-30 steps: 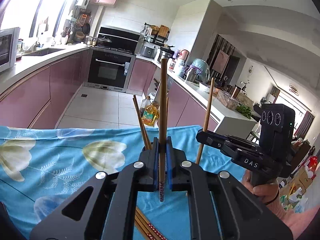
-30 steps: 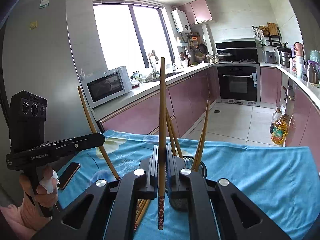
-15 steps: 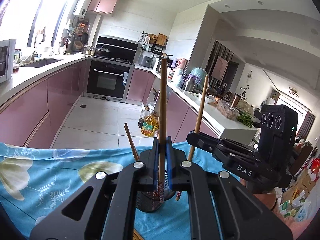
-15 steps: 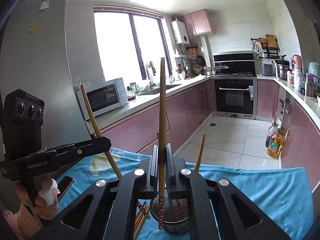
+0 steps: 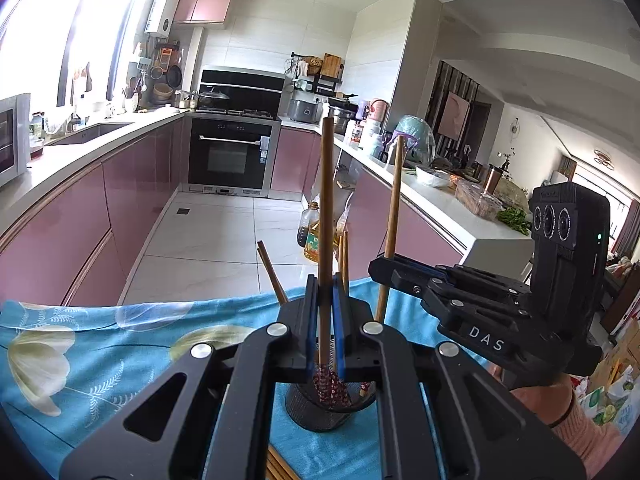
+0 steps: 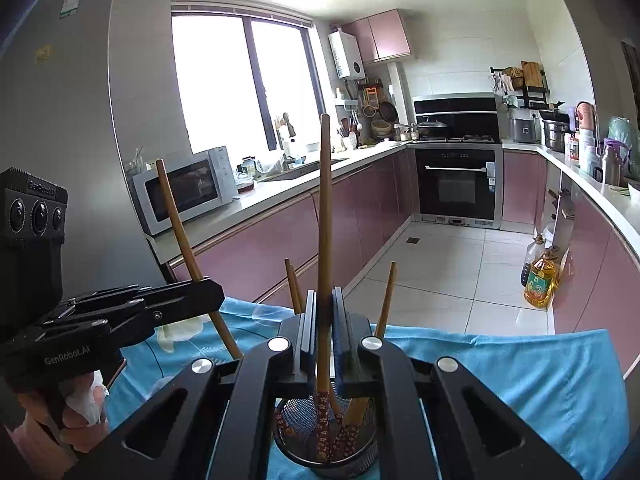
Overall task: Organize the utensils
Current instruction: 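Lower the left tool's chopstick into the holder and open while the right tool releases its own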
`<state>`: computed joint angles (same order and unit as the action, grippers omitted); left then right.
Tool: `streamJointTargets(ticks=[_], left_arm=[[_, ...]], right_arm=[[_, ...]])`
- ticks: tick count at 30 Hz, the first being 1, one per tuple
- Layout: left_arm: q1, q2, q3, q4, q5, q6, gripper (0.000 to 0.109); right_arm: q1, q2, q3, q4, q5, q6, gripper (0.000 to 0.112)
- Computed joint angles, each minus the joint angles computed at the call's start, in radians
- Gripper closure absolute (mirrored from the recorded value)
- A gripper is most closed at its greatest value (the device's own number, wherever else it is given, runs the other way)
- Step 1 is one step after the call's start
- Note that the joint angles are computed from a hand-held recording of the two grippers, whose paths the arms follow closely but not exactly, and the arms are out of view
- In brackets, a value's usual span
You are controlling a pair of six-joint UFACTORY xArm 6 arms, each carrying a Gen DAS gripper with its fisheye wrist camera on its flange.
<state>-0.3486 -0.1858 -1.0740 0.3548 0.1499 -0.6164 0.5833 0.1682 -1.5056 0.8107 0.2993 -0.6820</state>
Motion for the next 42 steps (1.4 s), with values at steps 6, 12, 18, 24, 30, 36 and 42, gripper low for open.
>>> streamJointTargets(ticks=[6,12,18,24,30,36,42], left_arm=[[-0.001,0.026,-0.004,-0.077,0.011,0.085,0.101],[-0.006,0.057,-0.018,-0.137,0.037,0.156,0.101],[-0.016,0.094,-0.040,-0.170,0.075,0.196,0.101],[-0.020,0.121,-0.044,-0.230,0.101,0.263,0.101],[-0.006,0.141,-0.046,-0.251,0.097,0.271,0.101],[0.001,0.140,-0.036,-0.234,0.087,0.243,0.094],[0.003,0.133,-0.015,-0.236,0.069,0.225,0.089]], right_arm=[[0.000,0.017,-0.004,-0.042,0.007,0.043,0.106],[0.001,0.025,0.010,-0.079,0.019,0.072,0.106],[-0.007,0.039,0.009,-0.119,0.054,0.115,0.106],[-0.014,0.061,-0.004,-0.202,0.089,0.193,0.106],[-0.016,0.071,-0.008,-0.228,0.091,0.216,0.105],[-0.012,0.058,0.016,-0.222,0.068,0.218,0.096],[-0.009,0.041,0.038,-0.215,0.040,0.206,0.091]])
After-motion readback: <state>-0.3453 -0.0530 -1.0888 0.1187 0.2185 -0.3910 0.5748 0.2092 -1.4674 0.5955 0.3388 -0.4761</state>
